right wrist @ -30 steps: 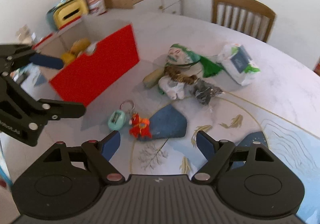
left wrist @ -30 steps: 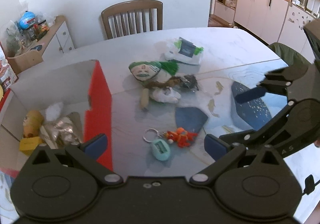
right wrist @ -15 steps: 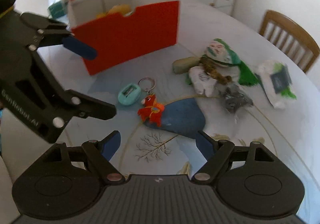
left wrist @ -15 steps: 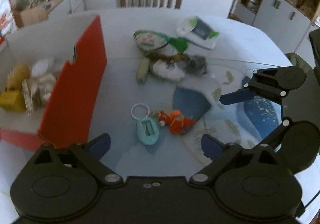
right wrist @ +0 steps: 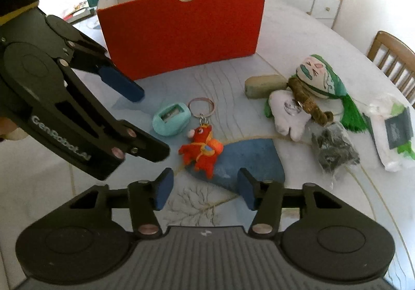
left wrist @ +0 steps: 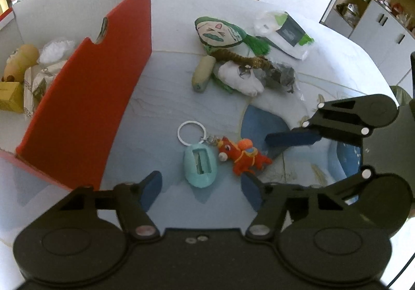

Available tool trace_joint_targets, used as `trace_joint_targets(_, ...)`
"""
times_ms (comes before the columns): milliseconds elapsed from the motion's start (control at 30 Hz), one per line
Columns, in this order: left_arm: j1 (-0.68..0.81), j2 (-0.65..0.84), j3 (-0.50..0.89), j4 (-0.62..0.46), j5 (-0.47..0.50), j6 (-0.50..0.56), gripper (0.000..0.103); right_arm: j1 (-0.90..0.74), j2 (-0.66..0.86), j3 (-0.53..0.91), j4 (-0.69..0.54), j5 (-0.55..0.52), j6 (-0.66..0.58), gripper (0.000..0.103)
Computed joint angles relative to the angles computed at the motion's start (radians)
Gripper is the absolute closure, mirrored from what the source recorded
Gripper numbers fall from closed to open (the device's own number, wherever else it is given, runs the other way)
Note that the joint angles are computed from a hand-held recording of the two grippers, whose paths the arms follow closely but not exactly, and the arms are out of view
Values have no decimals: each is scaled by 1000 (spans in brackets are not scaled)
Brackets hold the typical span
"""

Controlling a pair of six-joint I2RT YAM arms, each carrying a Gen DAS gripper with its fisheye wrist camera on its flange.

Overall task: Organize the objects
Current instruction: 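Grasp the teal keychain with the left tool while the right tool grasps the orange plush horse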

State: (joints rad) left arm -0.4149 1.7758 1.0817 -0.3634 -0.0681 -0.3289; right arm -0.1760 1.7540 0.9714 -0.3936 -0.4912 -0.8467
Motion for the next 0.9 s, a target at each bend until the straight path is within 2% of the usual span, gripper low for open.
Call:
trace_joint_targets(300,18,47,45,-6,10,-15,59,4,84,95,-39,-49,-34,63)
trace_joint_targets(433,21,50,51,-5,24,-10,75,3,104,119,-56,-68,-37,67)
trace_joint_targets(600,24,54,55,-5,28,-10,74,1,108,120,-53,-72,-42,68)
trace_joint_targets(900,25,21,51,-28,24,9,75,-21,25,33,4,-74,31,68)
